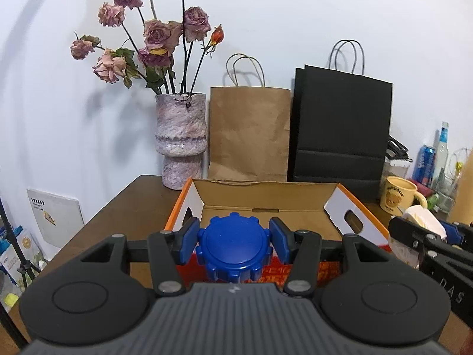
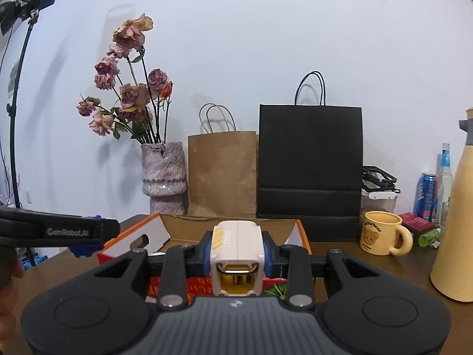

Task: Organize rigid objects
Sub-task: 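Carry the plug adapter and blue cap over the cardboard box with both tools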

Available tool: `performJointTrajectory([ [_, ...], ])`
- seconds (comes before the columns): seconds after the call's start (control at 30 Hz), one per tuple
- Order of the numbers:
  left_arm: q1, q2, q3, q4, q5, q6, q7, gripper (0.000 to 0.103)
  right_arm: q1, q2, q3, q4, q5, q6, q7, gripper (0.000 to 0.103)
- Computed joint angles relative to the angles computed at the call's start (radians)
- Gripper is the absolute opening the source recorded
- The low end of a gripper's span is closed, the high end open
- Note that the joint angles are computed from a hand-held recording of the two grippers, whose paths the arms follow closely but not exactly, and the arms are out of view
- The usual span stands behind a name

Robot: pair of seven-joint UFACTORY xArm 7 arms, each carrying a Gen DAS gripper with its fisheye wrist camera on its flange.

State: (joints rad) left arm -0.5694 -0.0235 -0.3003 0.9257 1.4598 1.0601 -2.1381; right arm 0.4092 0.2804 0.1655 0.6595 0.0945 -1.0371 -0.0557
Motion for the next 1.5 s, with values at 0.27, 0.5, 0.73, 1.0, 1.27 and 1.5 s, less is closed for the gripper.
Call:
performJointTrajectory([
  [0.27,0.028,0.039,0.036,0.045,0.019,-0.018,-0.017,0.053,0.003,0.074,-0.006,0.131,-0.011,0.052,-0.008,0.031],
  [0.5,0.051,0.087,0.07,0.097,0.035,-0.046,-0.012,0.053,-0.003,0.14,-0.016,0.253,-0.023,0.119,0.004,0.031],
  [0.73,0.062,0.143,0.105,0.155,0.043,-0.079,0.009,0.053,-0.002,0.2,-0.026,0.367,-0.025,0.187,0.006,0.031],
  [1.0,0.072,0.188,0.143,0.202,0.041,-0.11,0.034,0.053,0.013,0.261,-0.041,0.48,-0.017,0.274,-0.02,0.031],
  [1.27,0.083,0.236,0.172,0.248,0.02,-0.142,0.075,0.053,0.029,0.304,-0.055,0.561,0.0,0.347,-0.048,0.031],
  [1.5,0.077,0.271,0.196,0.279,0.007,-0.152,0.109,0.053,0.03,0.33,-0.061,0.609,-0.007,0.407,-0.052,0.031],
])
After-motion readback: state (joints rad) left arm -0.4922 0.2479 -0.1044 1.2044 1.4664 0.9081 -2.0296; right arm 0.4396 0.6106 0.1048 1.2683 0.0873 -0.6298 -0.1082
